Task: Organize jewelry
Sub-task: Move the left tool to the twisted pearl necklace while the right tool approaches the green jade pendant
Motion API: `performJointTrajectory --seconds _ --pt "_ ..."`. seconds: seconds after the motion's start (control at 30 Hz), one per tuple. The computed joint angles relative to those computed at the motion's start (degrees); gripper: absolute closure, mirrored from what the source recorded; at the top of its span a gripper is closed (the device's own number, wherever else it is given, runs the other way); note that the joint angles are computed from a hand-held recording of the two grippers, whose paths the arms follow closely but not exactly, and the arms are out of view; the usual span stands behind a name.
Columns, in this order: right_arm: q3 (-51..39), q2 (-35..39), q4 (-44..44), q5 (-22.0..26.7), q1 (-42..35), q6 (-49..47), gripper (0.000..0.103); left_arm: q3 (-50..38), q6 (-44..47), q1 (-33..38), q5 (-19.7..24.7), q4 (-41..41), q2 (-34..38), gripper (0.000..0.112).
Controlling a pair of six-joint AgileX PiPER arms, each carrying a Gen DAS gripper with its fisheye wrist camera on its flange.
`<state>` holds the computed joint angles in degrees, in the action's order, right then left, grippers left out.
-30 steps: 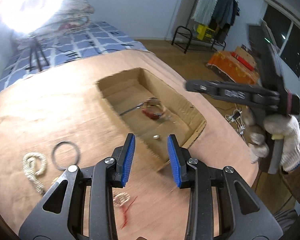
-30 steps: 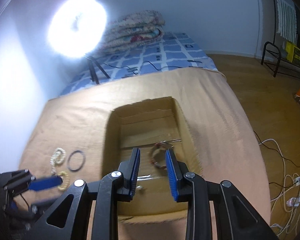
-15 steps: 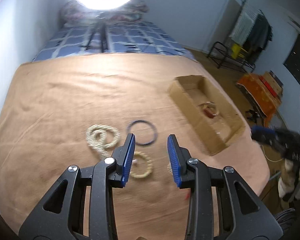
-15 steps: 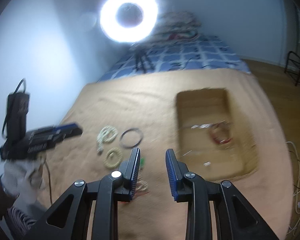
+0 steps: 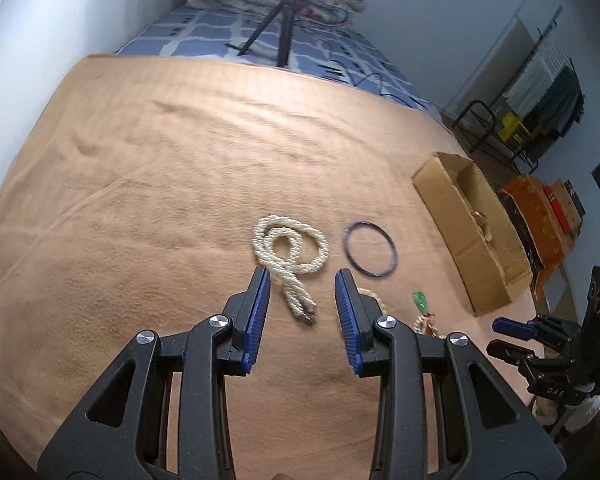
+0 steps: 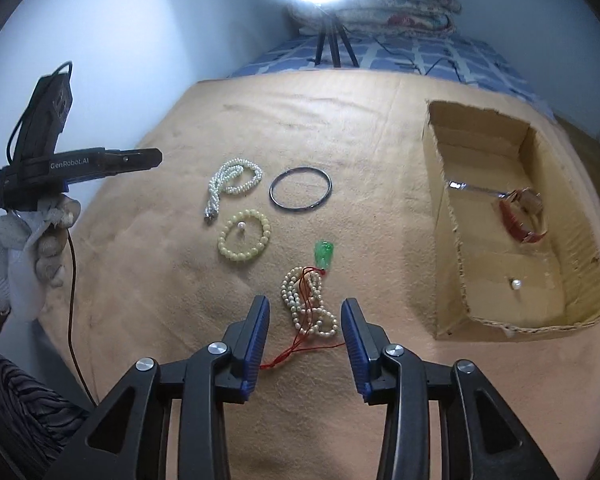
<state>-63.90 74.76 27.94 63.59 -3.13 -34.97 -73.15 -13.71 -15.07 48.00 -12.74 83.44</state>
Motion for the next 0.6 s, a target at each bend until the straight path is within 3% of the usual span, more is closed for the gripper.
performJointTrajectory --seconds 0.27,0.6 --pt "-4.03 6.91 0.08 -2.54 2.16 3.44 0.065 -0.93 3.08 3.19 -0.39 -5.42 4.67 0.079" --pt "-4.72 13.62 -7.91 -8.5 8.75 10.02 0.066 -2.49 4.83 3.72 -0.54 -7.53 10.33 0.079"
